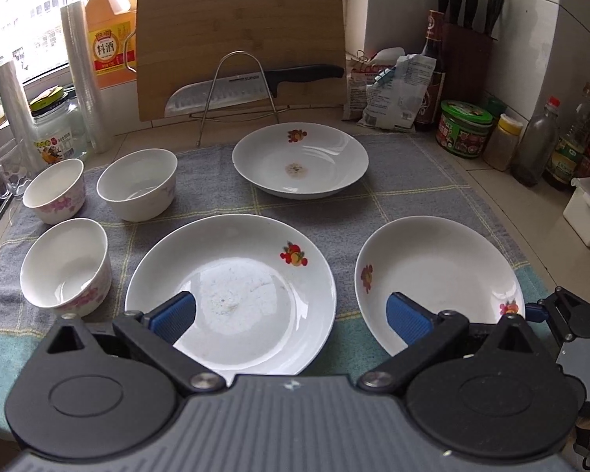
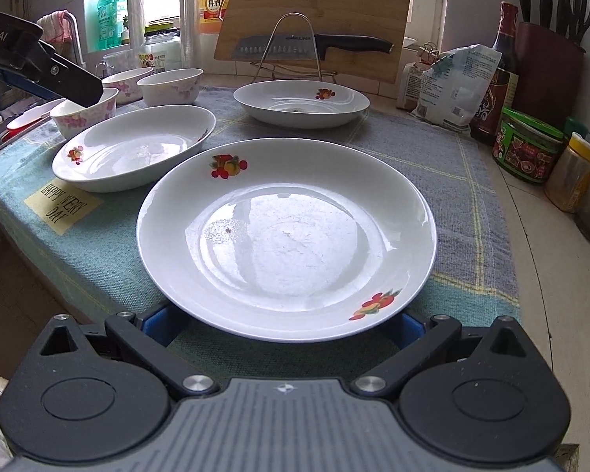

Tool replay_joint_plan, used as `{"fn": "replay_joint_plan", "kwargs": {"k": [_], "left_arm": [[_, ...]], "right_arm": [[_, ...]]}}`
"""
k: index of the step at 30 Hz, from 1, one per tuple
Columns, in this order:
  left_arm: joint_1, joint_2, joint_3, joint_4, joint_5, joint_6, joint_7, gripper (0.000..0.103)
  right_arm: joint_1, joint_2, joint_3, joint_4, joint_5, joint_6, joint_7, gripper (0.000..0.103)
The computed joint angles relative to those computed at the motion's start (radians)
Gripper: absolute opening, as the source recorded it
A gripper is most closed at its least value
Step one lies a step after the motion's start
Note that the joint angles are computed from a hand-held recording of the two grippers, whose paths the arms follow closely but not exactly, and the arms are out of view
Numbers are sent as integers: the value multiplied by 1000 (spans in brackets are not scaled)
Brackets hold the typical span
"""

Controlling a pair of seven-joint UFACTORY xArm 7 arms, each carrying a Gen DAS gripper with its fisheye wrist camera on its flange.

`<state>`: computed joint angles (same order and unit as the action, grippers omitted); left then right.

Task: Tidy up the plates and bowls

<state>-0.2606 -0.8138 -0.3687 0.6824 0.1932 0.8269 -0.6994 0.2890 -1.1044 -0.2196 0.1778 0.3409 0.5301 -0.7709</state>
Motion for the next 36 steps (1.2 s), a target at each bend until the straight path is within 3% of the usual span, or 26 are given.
{"fn": "replay_joint_plan", "kwargs": {"k": [7,12,15,21,26,31,36], "left_arm": [[-97,195,132,54,-75,-169,264,102],[-124,342,168,145,-134,-167,441,102],[-166,420,218,196,-235,-156,583,102],[-186,561,252,314,-411,-70,832,102],[-153,647,252,394,-533,16,956,102],[-113,709,248,458,-624,121,1034,102],[-78,730,246,484,-689,165,1057,102]], "right_arm": [[-9,-10,1,-7,3,-1,1,103],[-9,-25,0,-20,3,-12,4,103],[-12,-40,4,-34,4,-24,14,103],[-22,-48,21,-37,-11,-20,52,103],[-25,-49,33,-38,-23,-23,82,103],[-25,-41,39,-31,-36,-20,105,103],[-25,-43,40,-34,-43,-22,116,103]]}}
